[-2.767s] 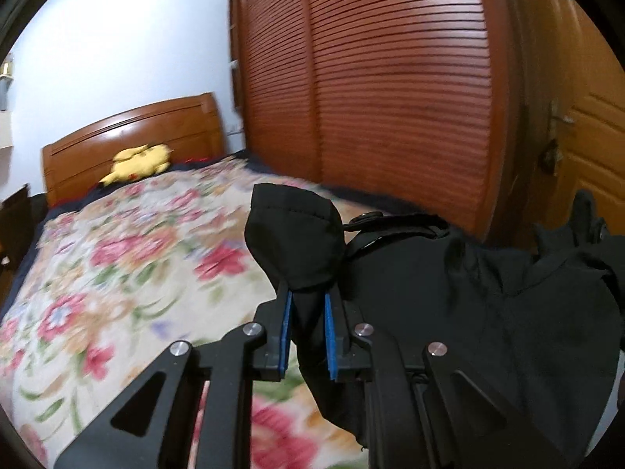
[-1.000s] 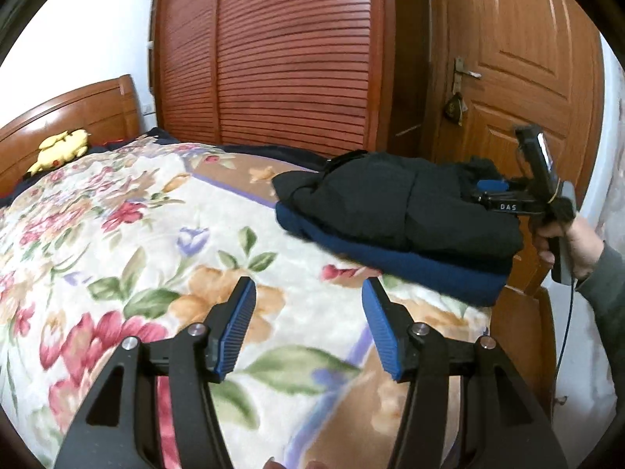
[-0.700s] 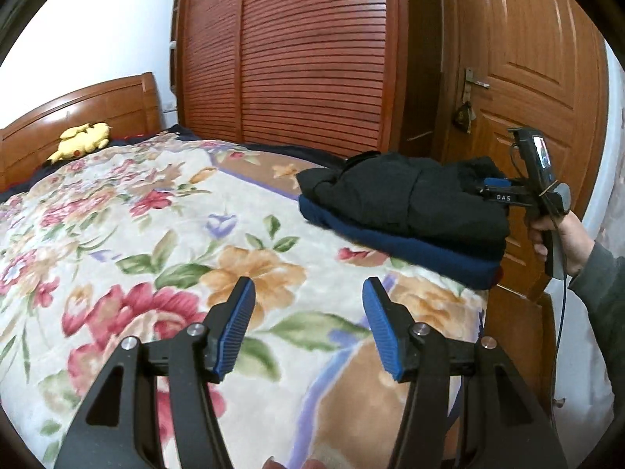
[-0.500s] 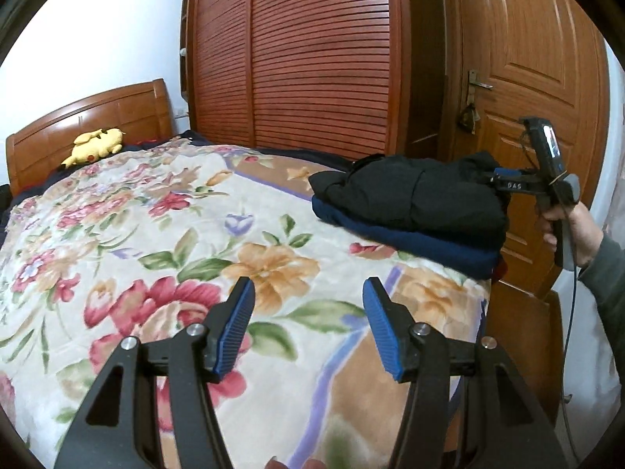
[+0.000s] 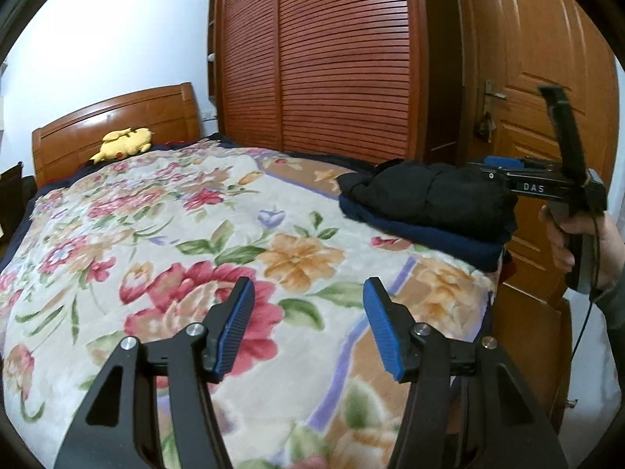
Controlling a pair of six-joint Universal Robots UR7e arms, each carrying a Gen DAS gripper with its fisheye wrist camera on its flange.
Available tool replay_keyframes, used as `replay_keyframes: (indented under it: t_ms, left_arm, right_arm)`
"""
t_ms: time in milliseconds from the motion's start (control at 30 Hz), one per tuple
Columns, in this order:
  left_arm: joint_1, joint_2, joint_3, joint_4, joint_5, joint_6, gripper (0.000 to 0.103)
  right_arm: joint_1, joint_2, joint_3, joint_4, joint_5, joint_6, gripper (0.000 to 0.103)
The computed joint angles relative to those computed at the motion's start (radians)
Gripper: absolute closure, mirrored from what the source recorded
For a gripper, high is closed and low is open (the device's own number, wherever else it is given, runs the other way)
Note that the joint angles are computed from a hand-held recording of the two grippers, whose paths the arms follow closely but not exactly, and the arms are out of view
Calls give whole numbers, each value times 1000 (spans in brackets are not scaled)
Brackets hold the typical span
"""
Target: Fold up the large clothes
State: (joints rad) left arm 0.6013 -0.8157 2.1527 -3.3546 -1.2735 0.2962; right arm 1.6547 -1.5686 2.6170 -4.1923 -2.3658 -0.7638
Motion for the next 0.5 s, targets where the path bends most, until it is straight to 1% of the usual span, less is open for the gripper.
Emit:
replay_keyframes:
  t_ms: [67,200,400,500]
  left_arm:
    - [6,-10,13,-3,18,-1,46]
    - [20,-36,57,-49,55,0,46]
    - [62,-77,104,-78,92,-1,46]
    - [90,-82,117,-114,108,14,46]
  right_arm:
    - [39,81,-13,-29,2,13,31]
    - [90,231,-42,-73,23,54,29]
    - [108,416,-96,-104,88,122,29]
    - [111,496,-134,-113,111,136,29]
